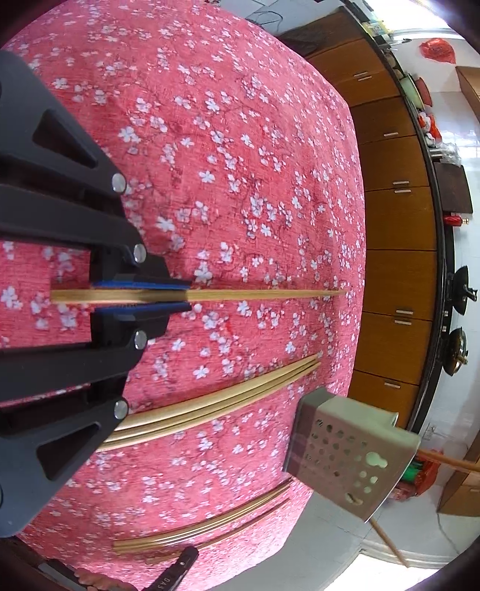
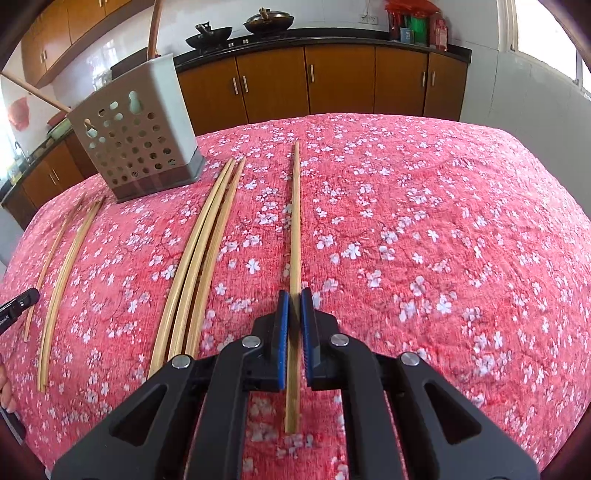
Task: Organize utensils
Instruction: 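Lift the left tool's chopstick upright over the holder while the right tool does likewise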
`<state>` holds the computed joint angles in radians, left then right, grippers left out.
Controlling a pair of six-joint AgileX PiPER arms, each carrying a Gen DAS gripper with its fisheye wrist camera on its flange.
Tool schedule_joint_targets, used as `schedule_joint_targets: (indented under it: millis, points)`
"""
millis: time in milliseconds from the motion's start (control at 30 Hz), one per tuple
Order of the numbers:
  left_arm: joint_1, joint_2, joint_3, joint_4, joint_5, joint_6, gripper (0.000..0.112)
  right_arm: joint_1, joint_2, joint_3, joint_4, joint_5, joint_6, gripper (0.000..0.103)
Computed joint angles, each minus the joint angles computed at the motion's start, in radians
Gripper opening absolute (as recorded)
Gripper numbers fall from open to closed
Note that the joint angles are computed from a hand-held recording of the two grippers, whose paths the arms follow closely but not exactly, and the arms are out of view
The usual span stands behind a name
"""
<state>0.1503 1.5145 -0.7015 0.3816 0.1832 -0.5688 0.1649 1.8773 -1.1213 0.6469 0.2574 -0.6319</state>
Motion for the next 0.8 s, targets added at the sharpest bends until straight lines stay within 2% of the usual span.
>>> schedule_joint_targets:
  millis: [33,100,300,400,500,567,667,800]
  points:
    - [-0.009,-0.004,-0.005,0.04,0.021,-0.034,0.008,0.0,-0.002,-0.003,-0.031,0.002,0.033,0.007]
    - [-0.008,-0.039,-0.002,0.0,0.035,0.008,0.008,-0.006,-0.031,0.007,-0.004,-0.004,0.017,0.007]
    - [0.011,-0.243,-0.039,-0.156,0.088,0.199,0.008,-0.014,-0.193,0.044,0.297,-0.07,-0.304,0.007]
    - [0.024,-0.309,-0.096,-0.225,0.118,0.281,0.008,-0.023,-0.236,0.023,0.413,-0.07,-0.416,0.007]
    - [0.06,-0.332,-0.164,-0.383,0.151,0.429,0.008,-0.026,-0.25,-0.012,0.443,-0.066,-0.43,0.007]
    - [0.071,-0.338,-0.2,-0.44,0.178,0.479,0.008,-0.023,-0.248,-0.04,0.404,-0.058,-0.376,0.007]
    - [0.077,-0.359,-0.249,-0.536,0.234,0.575,0.008,-0.039,-0.261,-0.08,0.412,0.007,-0.357,0.007]
    - [0.02,-0.373,-0.338,-0.542,0.315,0.586,0.008,-0.067,-0.301,-0.153,0.477,0.143,-0.379,0.007]
